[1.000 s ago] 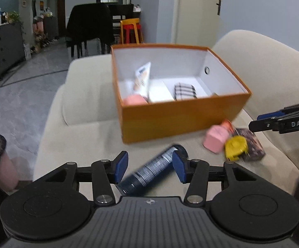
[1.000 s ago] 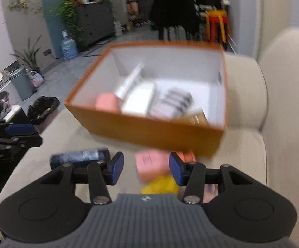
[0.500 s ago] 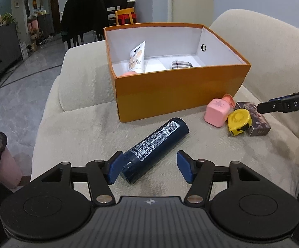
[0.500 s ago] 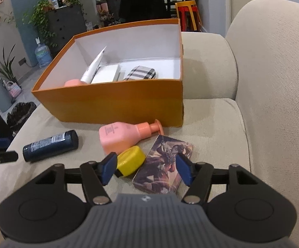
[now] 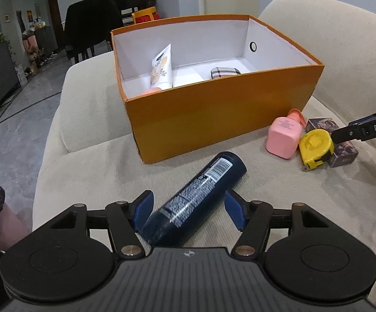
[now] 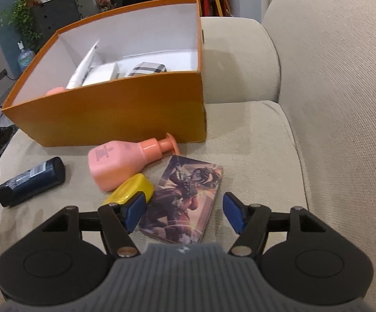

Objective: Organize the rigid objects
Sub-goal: 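Grasp the dark blue spray can with the left tool while the right tool grasps the card box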

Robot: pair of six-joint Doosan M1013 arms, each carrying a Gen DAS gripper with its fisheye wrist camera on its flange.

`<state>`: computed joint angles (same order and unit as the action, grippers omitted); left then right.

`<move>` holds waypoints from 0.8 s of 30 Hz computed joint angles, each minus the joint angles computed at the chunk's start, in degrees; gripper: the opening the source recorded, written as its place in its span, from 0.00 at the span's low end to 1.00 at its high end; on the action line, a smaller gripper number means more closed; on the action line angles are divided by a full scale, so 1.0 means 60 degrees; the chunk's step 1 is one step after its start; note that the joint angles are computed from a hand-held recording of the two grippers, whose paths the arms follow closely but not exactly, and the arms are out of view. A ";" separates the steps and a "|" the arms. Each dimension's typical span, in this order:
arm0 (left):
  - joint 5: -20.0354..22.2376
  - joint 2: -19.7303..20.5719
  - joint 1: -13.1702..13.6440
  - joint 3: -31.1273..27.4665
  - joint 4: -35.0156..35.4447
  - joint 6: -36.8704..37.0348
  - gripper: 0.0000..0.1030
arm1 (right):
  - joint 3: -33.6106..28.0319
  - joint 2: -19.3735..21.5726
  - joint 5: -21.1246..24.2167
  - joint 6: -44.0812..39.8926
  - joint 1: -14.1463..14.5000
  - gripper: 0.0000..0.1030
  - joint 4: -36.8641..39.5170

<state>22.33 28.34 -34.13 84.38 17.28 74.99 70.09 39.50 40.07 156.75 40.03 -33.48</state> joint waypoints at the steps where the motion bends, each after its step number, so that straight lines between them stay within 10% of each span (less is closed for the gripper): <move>1: 0.0049 0.0064 0.0018 -0.0081 -0.0192 0.0298 0.72 | -0.0023 0.0017 0.0052 0.0065 -0.0001 0.64 -0.0033; 8: 0.0653 0.0443 0.0064 -0.0563 -0.1403 0.2509 0.72 | -0.0269 0.0192 0.0538 0.0187 -0.0002 0.64 -0.0087; 24: 0.1329 0.0771 0.0169 -0.1059 -0.2064 0.2872 0.75 | -0.0740 0.0497 0.0856 -0.0249 0.0056 0.66 0.0441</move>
<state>30.31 32.97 -33.12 78.03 4.89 92.22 65.65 42.48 45.20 155.25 40.37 -30.83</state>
